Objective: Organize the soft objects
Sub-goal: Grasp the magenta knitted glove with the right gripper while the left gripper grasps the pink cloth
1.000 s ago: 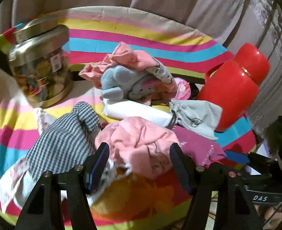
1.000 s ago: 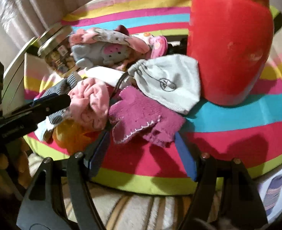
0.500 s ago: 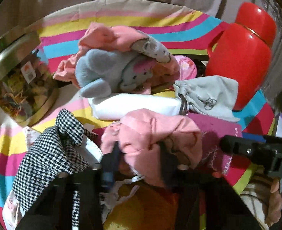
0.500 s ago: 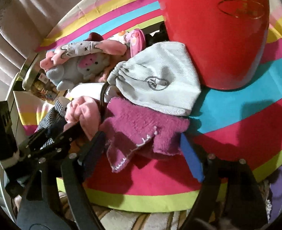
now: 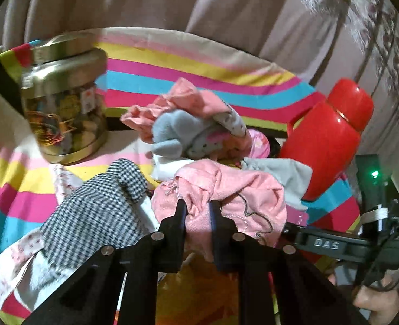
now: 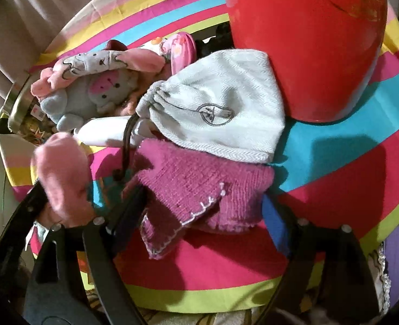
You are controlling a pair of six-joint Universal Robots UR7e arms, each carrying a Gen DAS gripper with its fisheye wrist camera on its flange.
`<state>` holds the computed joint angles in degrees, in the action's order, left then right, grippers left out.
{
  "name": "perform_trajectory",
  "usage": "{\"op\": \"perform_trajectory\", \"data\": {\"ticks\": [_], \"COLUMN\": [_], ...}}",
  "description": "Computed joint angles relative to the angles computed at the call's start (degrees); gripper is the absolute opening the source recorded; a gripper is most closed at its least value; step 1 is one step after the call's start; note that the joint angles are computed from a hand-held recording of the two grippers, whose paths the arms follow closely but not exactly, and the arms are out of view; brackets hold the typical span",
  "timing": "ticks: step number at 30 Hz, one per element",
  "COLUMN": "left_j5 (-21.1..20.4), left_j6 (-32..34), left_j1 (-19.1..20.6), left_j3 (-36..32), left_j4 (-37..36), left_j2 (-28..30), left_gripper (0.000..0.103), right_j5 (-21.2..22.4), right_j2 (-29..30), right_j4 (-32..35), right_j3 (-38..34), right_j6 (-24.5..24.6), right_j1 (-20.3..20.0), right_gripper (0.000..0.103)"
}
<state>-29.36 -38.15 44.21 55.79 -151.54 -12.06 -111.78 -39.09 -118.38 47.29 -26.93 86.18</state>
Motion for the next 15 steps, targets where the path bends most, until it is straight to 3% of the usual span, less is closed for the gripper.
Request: {"op": "perform_trajectory", "data": {"ticks": [4,6,9,15], "left_j5": [0.64,1.0,1.27,1.57], "left_j6": [-0.74,-1.26,-1.27,-2.27], "left_j1": [-0.46,-0.8,-0.76,-1.5], "left_j3": [3.02,3.47,1.4,0.86], "left_j4": [-2.36,-2.51,-2.28,-2.29], "left_j2": [-1.45,-1.68,-0.38,0.02], "left_gripper": [0.017,0.017,0.017,0.017], "right_j5": [-1.99,-2.58,-1.6,0.77], "right_j2": [0.22,-0.21,-1.08,-2.83], "right_j4": [-3.19,-4.75,-5.02,-2.57], "right_j3": [1.46,2.79,3.73,4.05], "right_j6": [-1.48,-2.52,-1.84,-1.09], "right_j1": [0.64,0.84,0.59,-0.29], "right_gripper": [0.083,0.063,0.048,0.035]}}
